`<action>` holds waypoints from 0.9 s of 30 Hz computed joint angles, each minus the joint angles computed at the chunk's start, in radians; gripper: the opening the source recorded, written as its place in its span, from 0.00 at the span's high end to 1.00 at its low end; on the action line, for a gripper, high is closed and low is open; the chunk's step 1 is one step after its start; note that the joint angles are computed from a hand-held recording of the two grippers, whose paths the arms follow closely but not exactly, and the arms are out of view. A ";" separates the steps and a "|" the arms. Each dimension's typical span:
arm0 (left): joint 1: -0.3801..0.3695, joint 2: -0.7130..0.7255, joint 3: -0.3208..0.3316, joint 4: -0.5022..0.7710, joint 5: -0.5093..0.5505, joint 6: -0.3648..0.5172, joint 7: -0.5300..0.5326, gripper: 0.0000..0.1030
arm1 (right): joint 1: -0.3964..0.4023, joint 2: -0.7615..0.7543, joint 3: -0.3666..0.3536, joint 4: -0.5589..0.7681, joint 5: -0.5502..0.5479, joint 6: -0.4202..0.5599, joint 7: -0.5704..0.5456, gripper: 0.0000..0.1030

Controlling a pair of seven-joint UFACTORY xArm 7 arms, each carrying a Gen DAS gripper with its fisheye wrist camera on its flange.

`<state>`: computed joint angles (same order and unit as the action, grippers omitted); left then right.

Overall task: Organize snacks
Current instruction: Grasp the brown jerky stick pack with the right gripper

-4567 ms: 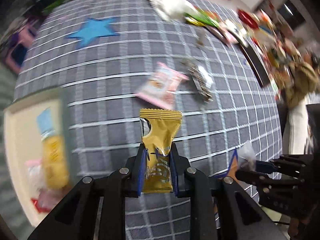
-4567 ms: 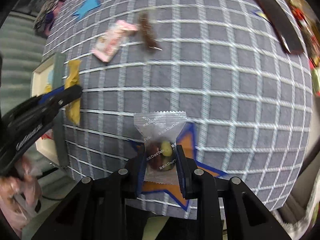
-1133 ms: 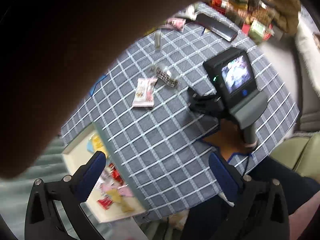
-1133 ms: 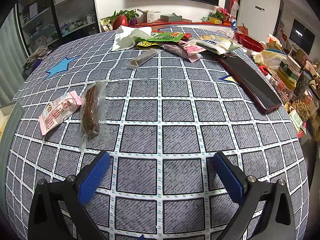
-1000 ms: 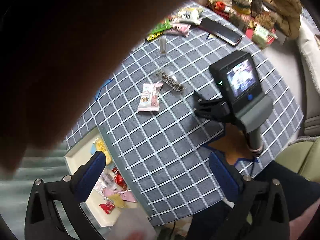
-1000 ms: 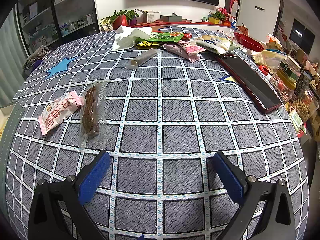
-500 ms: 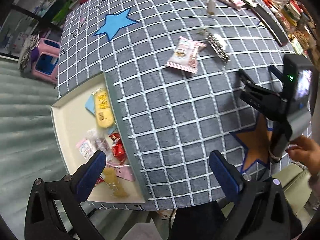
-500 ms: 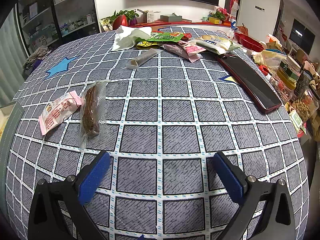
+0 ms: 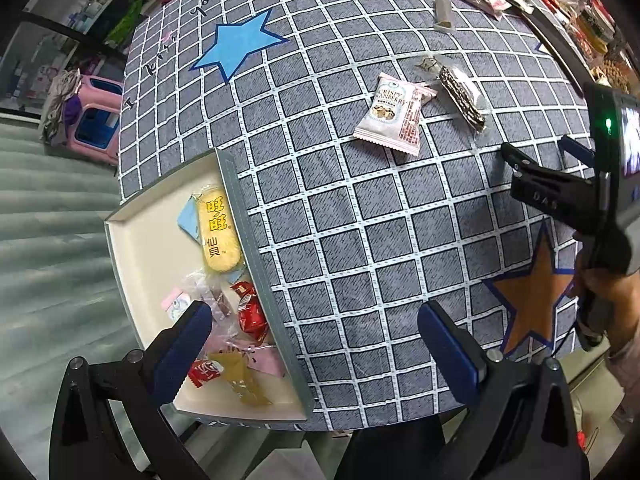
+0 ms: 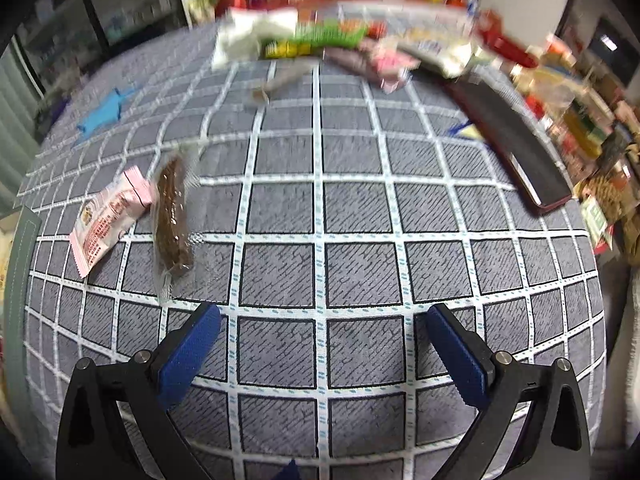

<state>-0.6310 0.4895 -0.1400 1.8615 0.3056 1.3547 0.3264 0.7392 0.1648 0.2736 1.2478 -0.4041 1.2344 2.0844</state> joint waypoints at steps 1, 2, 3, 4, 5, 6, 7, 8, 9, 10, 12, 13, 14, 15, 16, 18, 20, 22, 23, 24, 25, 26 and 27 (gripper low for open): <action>0.001 0.005 0.000 0.007 -0.005 0.003 -0.002 0.00 | -0.015 -0.026 -0.003 -0.031 0.031 -0.044 -0.015 0.00; 0.002 0.009 0.000 0.014 -0.010 0.006 -0.006 0.00 | -0.028 -0.042 -0.004 -0.049 0.057 -0.073 -0.038 0.00; 0.004 0.016 0.000 0.024 -0.021 0.009 -0.014 0.00 | -0.053 -0.068 -0.006 -0.079 0.113 -0.128 -0.091 0.00; 0.006 0.019 0.000 0.029 -0.029 0.009 -0.019 0.00 | -0.070 -0.084 -0.007 -0.096 0.145 -0.167 -0.129 0.00; 0.009 0.024 0.000 0.036 -0.037 0.011 -0.023 0.00 | -0.081 -0.093 -0.006 -0.094 0.153 -0.182 -0.161 0.00; 0.011 0.031 0.001 0.044 -0.044 0.013 -0.027 0.00 | -0.088 -0.094 -0.006 -0.073 0.135 -0.175 -0.188 0.00; 0.012 0.035 0.002 0.049 -0.047 0.015 -0.030 0.00 | -0.096 -0.086 -0.007 -0.042 0.117 -0.159 -0.222 0.00; 0.014 0.038 0.003 0.052 -0.050 0.014 -0.031 0.00 | -0.108 -0.073 -0.012 -0.011 0.120 -0.154 -0.266 0.00; 0.016 0.042 0.005 0.058 -0.053 0.013 -0.032 0.00 | -0.117 -0.059 -0.016 0.011 0.131 -0.151 -0.302 0.00; 0.017 0.044 0.006 0.060 -0.053 0.012 -0.033 0.00 | -0.130 -0.039 -0.023 0.038 0.150 -0.151 -0.347 0.00; 0.020 0.046 0.010 0.066 -0.052 0.007 -0.038 0.00 | -0.159 0.010 -0.039 0.083 0.208 -0.157 -0.441 0.00; 0.021 0.047 0.012 0.068 -0.052 0.004 -0.041 0.00 | -0.167 0.031 -0.045 0.099 0.226 -0.161 -0.474 0.01; 0.022 0.049 0.014 0.074 -0.051 0.001 -0.044 0.00 | -0.176 0.057 -0.052 0.120 0.245 -0.165 -0.511 0.08; 0.022 0.051 0.015 0.077 -0.050 -0.002 -0.046 0.00 | -0.187 0.083 -0.057 0.137 0.270 -0.177 -0.553 0.24; 0.022 0.057 0.015 0.088 -0.050 -0.006 -0.044 0.00 | -0.199 0.106 -0.060 0.149 0.304 -0.196 -0.598 0.32; 0.019 0.070 0.013 0.106 -0.051 -0.018 -0.039 0.00 | -0.198 0.141 -0.073 0.197 0.313 -0.164 -0.634 0.54; 0.012 0.093 0.008 0.134 -0.055 -0.031 -0.023 0.00 | -0.194 0.153 -0.085 0.221 0.313 -0.145 -0.656 0.64; -0.001 0.124 0.006 0.170 -0.062 -0.035 -0.009 0.00 | -0.195 0.111 -0.087 0.153 0.341 -0.215 -0.630 0.79; -0.009 0.142 0.006 0.191 -0.065 -0.034 -0.003 0.00 | -0.197 0.098 -0.087 0.137 0.351 -0.222 -0.623 0.81; -0.020 0.167 0.003 0.217 -0.071 -0.039 0.003 0.00 | -0.192 0.067 -0.083 0.093 0.361 -0.244 -0.594 0.81; -0.030 0.190 0.003 0.239 -0.076 -0.041 0.011 0.00 | -0.187 0.041 -0.077 0.056 0.371 -0.259 -0.562 0.81; -0.041 0.211 0.004 0.261 -0.080 -0.043 0.017 0.00 | -0.179 0.007 -0.069 0.009 0.378 -0.286 -0.522 0.81; -0.058 0.249 0.004 0.299 -0.082 -0.046 0.027 0.00 | -0.173 -0.031 -0.059 -0.045 0.392 -0.322 -0.478 0.81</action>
